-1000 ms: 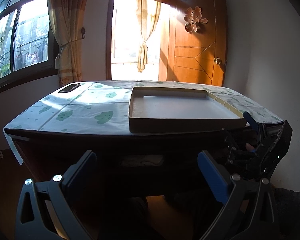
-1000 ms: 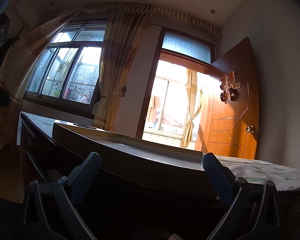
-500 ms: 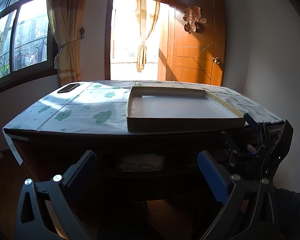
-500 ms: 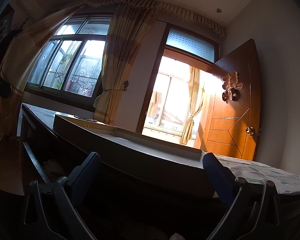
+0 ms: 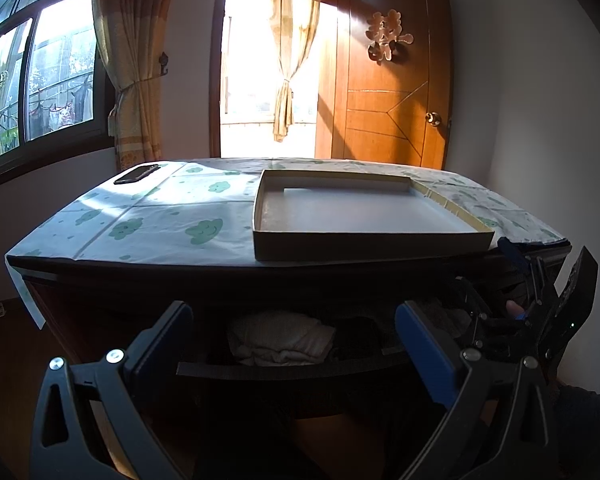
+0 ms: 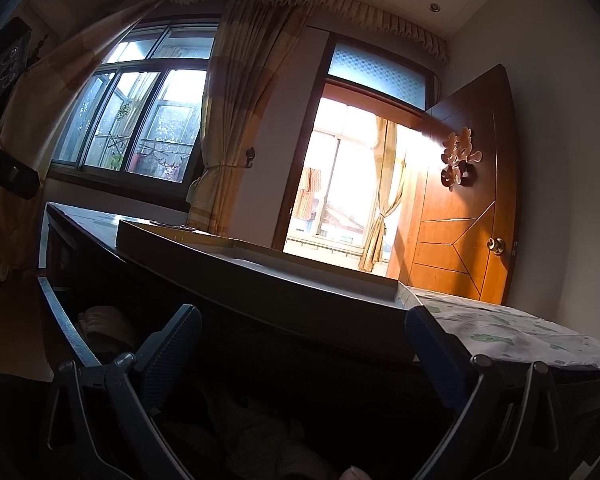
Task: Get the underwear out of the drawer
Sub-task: 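Lower both tools toward the open drawer of clothes below the table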
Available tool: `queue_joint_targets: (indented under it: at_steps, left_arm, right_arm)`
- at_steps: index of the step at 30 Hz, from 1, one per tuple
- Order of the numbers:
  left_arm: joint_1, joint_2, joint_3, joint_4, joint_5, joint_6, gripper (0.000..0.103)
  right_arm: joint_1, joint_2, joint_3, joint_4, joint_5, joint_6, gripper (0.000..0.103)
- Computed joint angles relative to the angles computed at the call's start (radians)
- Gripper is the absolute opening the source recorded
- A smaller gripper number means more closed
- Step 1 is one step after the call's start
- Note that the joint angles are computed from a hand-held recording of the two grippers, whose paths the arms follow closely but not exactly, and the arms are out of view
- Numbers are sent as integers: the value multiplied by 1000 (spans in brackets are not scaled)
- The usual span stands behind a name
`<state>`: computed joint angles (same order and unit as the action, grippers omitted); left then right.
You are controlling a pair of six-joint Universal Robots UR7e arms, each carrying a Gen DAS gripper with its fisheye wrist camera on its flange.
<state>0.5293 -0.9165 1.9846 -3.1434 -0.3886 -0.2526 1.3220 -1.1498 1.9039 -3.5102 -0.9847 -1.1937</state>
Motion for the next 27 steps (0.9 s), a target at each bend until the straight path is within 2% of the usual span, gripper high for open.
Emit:
queue_joint_targets:
  at_steps: [6,27]
  left_arm:
    - [4,-5,3,45,-7,-31,103]
    - [-1,-12,8,77,-8,-63,103]
  right_arm:
    - [3,-21,12,18,-42,8,103]
    - [-12,-111,81,90,-65,16,103]
